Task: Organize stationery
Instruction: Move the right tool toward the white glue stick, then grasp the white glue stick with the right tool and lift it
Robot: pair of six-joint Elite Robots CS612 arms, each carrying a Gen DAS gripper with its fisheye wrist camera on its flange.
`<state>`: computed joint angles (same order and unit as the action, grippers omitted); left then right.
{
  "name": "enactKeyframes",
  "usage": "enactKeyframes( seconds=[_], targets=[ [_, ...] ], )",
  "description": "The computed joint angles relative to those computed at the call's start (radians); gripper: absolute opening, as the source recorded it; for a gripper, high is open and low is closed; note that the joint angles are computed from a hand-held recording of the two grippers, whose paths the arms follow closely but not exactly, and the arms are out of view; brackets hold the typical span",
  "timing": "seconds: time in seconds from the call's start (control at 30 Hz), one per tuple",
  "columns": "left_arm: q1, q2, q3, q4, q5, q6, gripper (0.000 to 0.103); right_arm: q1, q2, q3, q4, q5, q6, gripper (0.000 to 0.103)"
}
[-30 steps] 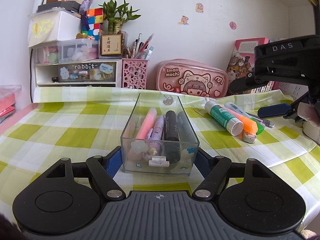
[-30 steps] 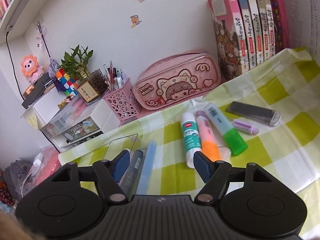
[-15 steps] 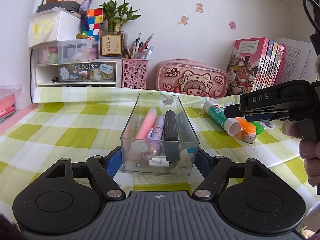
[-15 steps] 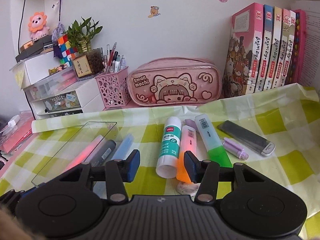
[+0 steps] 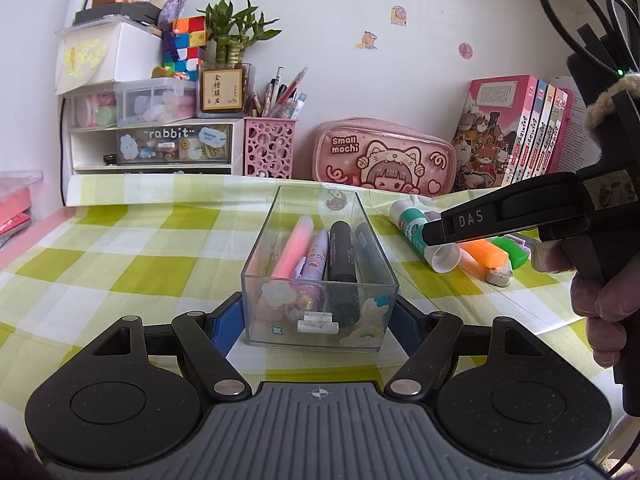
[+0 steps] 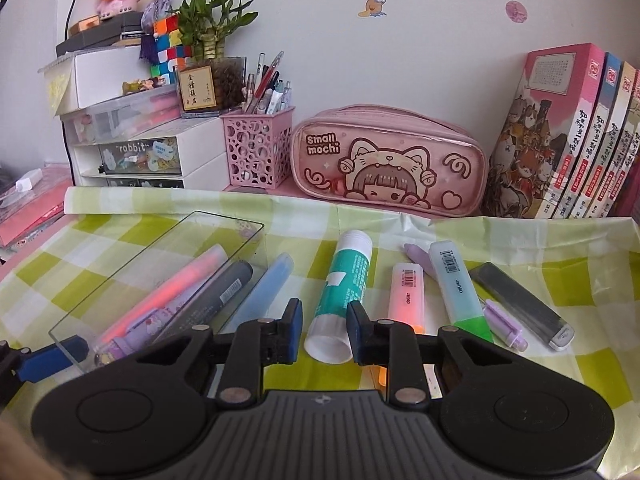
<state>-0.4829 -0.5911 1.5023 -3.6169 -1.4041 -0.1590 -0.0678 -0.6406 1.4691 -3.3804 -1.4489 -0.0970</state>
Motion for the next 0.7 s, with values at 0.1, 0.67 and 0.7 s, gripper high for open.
enactKeyframes(
  seconds=[0.1, 0.67, 0.7],
  targets=[
    [0.000, 0.000, 0.000, 0.000, 0.000, 0.000, 0.074, -0.002, -0.005, 0.007, 0.003, 0.011, -0.007, 0.022],
    [0.000, 0.000, 0.000, 0.000, 0.000, 0.000, 0.074, -0.040, -0.133, 0.129, 0.197, 0.150, 0.003, 0.025],
    [0.000, 0.000, 0.000, 0.000, 0.000, 0.000, 0.074, -0.037, -0.130, 0.124, 0.196, 0.144, 0.008, 0.027]
  ],
)
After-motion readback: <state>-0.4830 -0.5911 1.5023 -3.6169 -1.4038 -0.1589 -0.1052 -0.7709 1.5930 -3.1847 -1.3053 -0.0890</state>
